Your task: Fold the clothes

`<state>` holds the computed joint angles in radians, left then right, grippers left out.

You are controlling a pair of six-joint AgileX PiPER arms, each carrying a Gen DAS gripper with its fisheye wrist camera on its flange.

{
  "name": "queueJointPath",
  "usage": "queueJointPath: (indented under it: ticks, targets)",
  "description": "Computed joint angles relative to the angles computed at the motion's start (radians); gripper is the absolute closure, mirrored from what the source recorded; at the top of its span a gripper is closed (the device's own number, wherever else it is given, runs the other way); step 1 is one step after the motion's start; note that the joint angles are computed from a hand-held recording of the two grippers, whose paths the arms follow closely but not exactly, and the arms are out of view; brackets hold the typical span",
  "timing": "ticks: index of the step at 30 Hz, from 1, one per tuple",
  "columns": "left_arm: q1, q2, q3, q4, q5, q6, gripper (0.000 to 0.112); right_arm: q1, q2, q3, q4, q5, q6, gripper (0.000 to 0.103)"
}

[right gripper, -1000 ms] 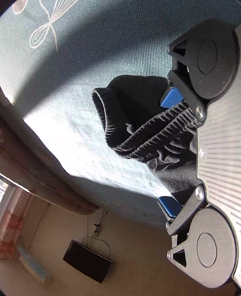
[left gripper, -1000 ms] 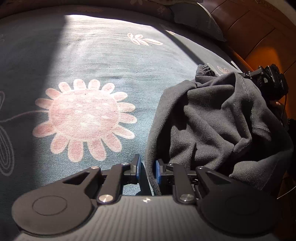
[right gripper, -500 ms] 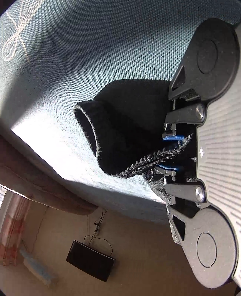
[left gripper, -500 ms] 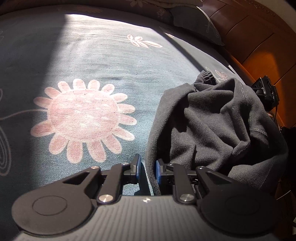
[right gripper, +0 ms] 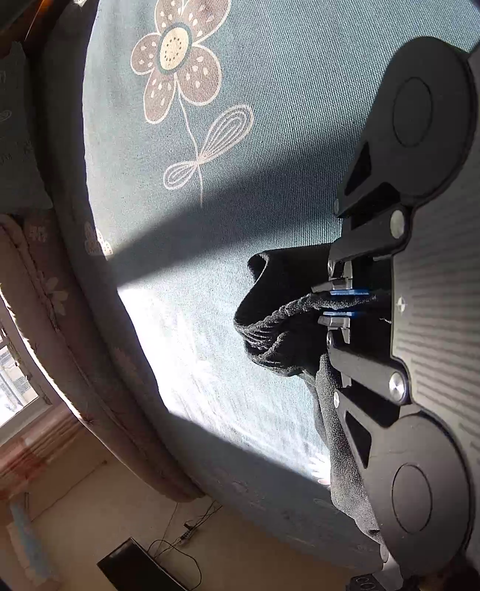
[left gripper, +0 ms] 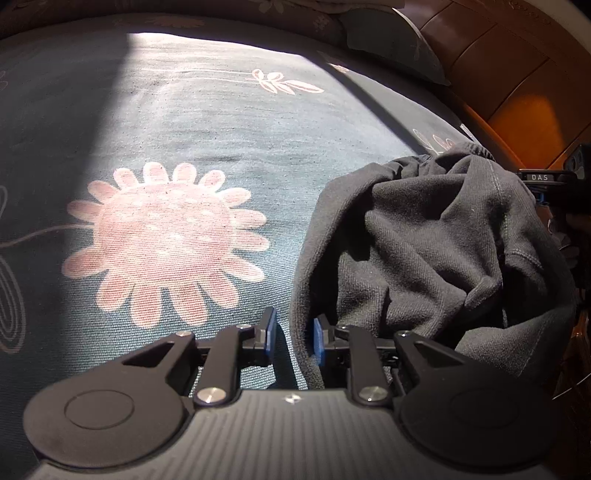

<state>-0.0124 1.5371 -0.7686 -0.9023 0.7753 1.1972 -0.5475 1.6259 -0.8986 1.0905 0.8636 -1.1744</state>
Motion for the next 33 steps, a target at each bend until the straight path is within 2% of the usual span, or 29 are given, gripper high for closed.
queueJointPath:
  ticks: [2,5,8,10,11,14,16,18,21,23,24,27,29,33]
  targets:
    - [-0.025,-0.034,0.011,0.005,-0.022,-0.008,0.084,-0.119,-0.031,-0.018,-0.084,0.034,-0.005,0.093]
    - [-0.041,-0.07,0.004,-0.022,0.019,0.011,0.081,-0.214,-0.065,-0.031,-0.166,0.042,0.012,0.093]
    - [-0.062,-0.097,-0.008,-0.048,0.05,0.021,0.069,-0.298,-0.077,-0.046,-0.233,0.025,0.026,0.093]
    - [-0.087,-0.104,-0.015,-0.056,0.05,0.024,0.068,-0.338,-0.063,-0.043,-0.261,-0.038,0.003,0.093]
    - [-0.103,-0.107,-0.016,-0.056,0.044,0.02,0.068,-0.341,-0.054,-0.036,-0.283,-0.099,0.009,0.093]
    - [-0.135,-0.108,-0.019,-0.053,0.045,-0.004,0.067,-0.327,-0.005,-0.026,-0.37,-0.237,0.092,0.091]
    - [-0.15,-0.124,-0.012,-0.045,0.043,-0.016,0.067,-0.336,0.034,-0.023,-0.376,-0.263,0.118,0.09]
    - [-0.161,-0.141,-0.008,-0.034,0.044,-0.025,0.067,-0.365,0.004,0.023,-0.29,-0.266,0.02,0.088]
    - [-0.154,-0.155,-0.008,-0.024,0.058,-0.03,0.067,-0.409,-0.075,0.063,-0.272,-0.214,-0.018,0.083]
    - [-0.144,-0.173,-0.002,-0.016,0.062,-0.04,0.067,-0.459,-0.135,0.087,-0.251,-0.154,-0.059,0.069]
    - [-0.133,-0.182,0.002,-0.017,0.072,-0.038,0.066,-0.487,-0.17,0.1,-0.24,-0.118,-0.082,0.066]
    - [-0.117,-0.215,0.026,-0.01,0.088,-0.039,0.062,-0.583,-0.275,0.135,-0.211,0.047,-0.15,0.051]
    - [-0.113,-0.233,0.041,-0.001,0.091,-0.043,0.062,-0.631,-0.345,0.17,-0.205,0.161,-0.191,0.034]
    - [-0.111,-0.271,0.072,0.016,0.092,-0.061,0.062,-0.652,-0.51,0.263,-0.222,0.31,-0.232,0.024]
